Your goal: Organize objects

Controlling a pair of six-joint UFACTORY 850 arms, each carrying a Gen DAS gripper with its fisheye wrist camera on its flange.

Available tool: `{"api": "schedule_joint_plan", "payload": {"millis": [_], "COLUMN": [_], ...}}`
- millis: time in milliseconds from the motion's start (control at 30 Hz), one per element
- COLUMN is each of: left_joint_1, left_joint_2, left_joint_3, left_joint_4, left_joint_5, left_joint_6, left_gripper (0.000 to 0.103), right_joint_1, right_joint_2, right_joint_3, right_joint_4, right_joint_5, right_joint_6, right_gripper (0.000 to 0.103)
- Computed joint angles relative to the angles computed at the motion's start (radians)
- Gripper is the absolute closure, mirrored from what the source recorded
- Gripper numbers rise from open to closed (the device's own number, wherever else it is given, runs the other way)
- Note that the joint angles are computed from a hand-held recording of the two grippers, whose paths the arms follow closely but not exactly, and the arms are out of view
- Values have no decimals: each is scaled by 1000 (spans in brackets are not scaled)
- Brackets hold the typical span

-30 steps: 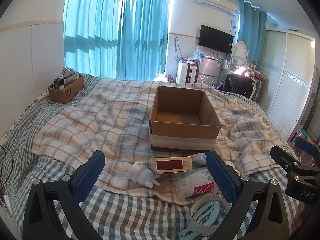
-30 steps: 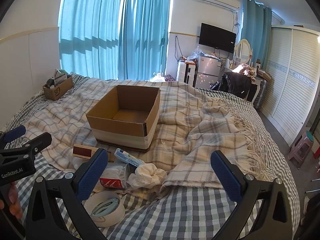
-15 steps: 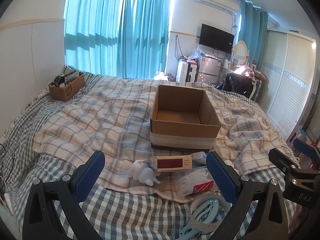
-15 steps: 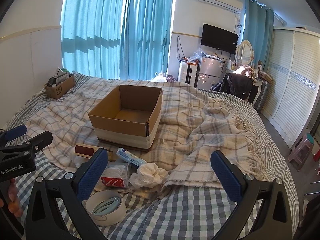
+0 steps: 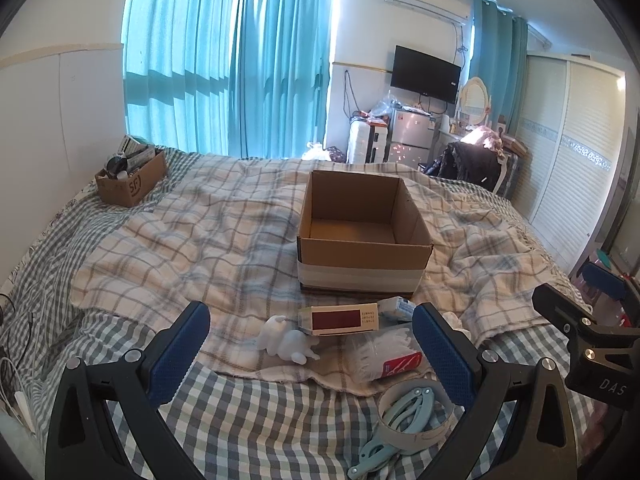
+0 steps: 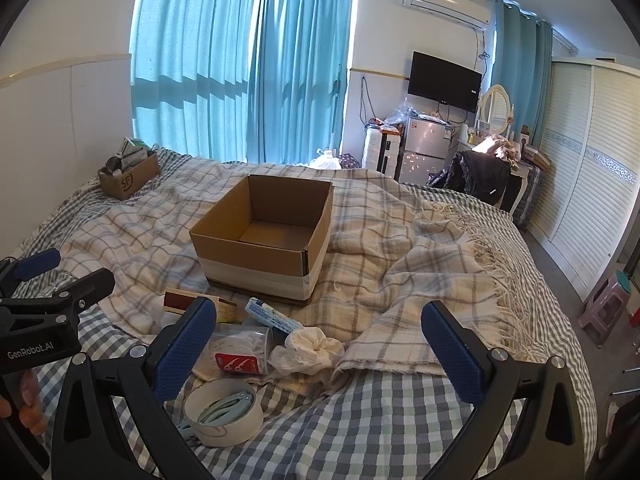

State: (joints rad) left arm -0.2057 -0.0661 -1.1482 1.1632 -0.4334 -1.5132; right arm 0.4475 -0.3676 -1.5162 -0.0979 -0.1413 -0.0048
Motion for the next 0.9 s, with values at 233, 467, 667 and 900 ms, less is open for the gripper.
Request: {"api": "schedule_joint_plan", "payload": {"millis": [233, 467, 667, 900], "left_joint_1": [-2, -3, 6, 30], "left_joint_2": [11, 21, 0, -26], "left_joint_3": [13, 56, 67, 66], "left_joint_4": [-46, -209, -292, -336], "left_joint_5": [-10, -26, -35, -54], "left_joint_6": [45, 214, 279, 303], "left_gripper": [0, 0, 0, 1], "right_joint_1": [8, 15, 34, 60], "right_joint_2": [9, 7, -45, -145], "right_joint_3": [7, 43, 28, -24], "right_joint_4": [41, 229, 379, 323], "right_joint_5": [-9, -73, -200, -309], "right_joint_6": [-51, -297, -493, -467], "right_gripper": [0, 0, 0, 8]}}
